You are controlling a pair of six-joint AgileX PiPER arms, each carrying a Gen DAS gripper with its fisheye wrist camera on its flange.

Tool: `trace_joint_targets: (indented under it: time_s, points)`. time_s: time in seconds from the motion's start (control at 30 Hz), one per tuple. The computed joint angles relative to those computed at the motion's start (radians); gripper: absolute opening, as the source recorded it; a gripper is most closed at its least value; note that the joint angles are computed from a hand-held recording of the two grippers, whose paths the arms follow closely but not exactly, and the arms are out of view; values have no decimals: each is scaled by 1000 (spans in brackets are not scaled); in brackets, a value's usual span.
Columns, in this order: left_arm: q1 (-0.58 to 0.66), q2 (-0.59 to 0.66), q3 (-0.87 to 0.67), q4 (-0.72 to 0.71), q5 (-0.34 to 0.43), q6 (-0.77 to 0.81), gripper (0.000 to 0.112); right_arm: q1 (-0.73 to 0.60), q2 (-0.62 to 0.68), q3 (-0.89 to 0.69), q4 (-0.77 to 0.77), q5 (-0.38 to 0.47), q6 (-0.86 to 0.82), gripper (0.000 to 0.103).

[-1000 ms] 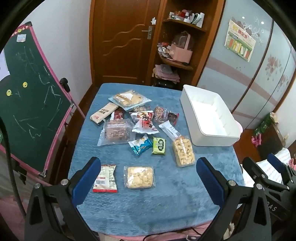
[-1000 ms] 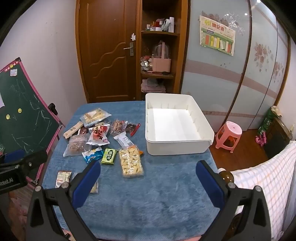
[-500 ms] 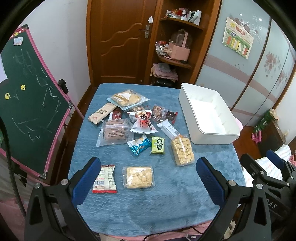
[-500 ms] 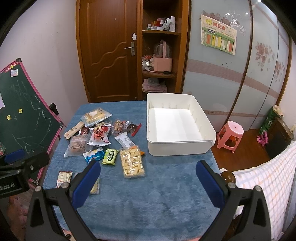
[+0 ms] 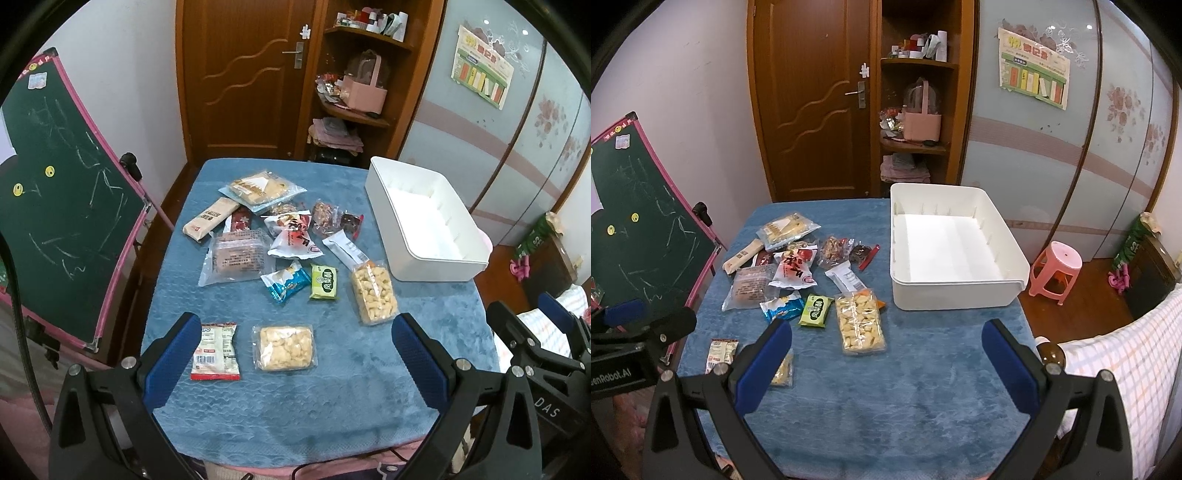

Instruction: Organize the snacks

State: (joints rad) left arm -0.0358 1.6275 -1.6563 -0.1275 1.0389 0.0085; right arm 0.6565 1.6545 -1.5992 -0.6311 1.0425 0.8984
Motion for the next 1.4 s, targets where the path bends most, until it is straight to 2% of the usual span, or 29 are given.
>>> trace_joint_targets:
  time_s: [0.97,1.2,1.4]
  points:
    - [24,34,-34,6,16,12,102,-9,16,-11,40,-5,-28,103]
    - [54,68,-83,7,28,17,102,-17,48,-66,73,5,-88,103]
    - [126,100,-106,-17,11,17,102,-28,77,-104,138,-58,-197,103]
